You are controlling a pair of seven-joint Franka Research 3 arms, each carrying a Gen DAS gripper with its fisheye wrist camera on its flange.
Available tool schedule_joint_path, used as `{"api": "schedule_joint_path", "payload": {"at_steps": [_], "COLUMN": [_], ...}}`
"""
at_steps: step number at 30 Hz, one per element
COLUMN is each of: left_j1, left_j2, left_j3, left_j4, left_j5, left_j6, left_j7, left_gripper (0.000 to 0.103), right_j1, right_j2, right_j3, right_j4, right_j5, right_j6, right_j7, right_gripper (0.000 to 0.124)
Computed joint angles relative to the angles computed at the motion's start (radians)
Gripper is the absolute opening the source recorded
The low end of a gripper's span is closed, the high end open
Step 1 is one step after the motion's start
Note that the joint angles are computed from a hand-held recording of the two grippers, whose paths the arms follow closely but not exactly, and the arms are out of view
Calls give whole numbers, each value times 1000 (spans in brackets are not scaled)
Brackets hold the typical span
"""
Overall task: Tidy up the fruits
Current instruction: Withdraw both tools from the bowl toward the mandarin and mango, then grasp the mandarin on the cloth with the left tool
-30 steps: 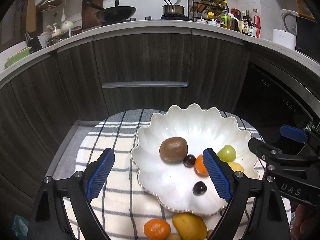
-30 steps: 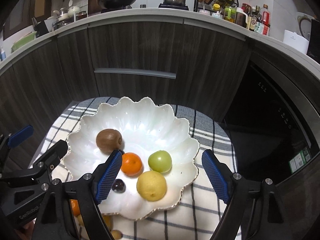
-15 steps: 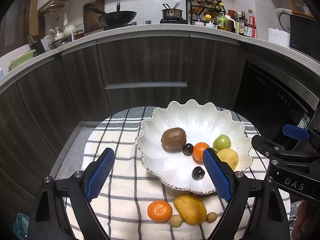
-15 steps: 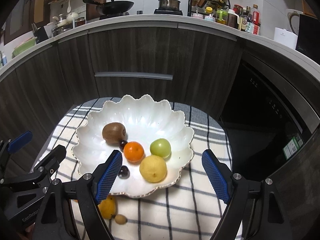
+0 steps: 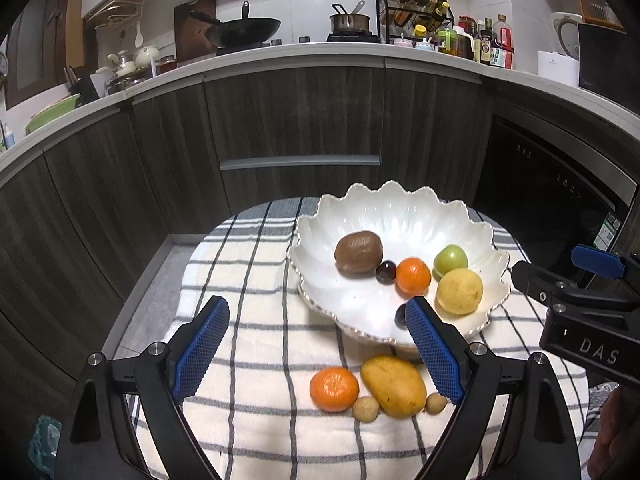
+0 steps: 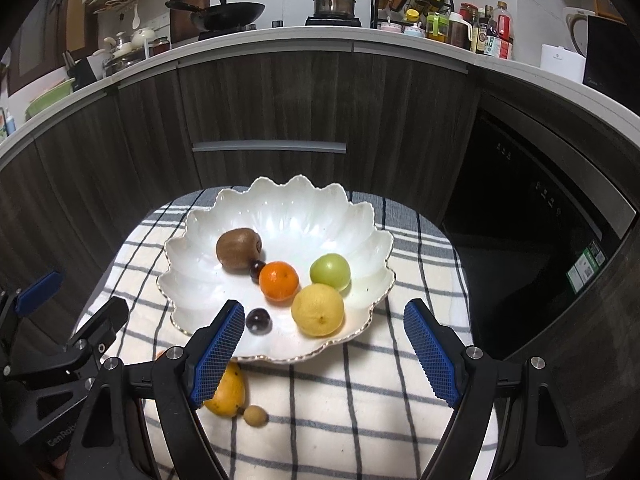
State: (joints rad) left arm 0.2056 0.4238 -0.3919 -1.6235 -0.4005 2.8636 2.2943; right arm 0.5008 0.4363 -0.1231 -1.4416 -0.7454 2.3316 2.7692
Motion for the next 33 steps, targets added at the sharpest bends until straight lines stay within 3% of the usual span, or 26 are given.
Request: {"api": "schedule_joint_path", "payload": {"at_steps": [15, 23, 33], "left_j1": [34, 27, -22], "left_j2": [-12, 25, 107], "left_j3": [-7, 15, 54], "left_j4": [-92, -104, 1], "left_j5": [-21, 39, 154], "left_j6": [25, 4, -66], "left_j7": [75, 43, -68], "left_gripper": [90, 90, 89], "right_j1": [22, 37, 43], "right_j2": [-5, 23, 71], "right_j3": [16, 17, 3], "right_j4": [-76, -95, -45], "right_j5": [3, 7, 27], "right_j6": [-3, -5, -18], "right_j7": [68, 92, 60], "right_gripper": [83, 83, 83]}}
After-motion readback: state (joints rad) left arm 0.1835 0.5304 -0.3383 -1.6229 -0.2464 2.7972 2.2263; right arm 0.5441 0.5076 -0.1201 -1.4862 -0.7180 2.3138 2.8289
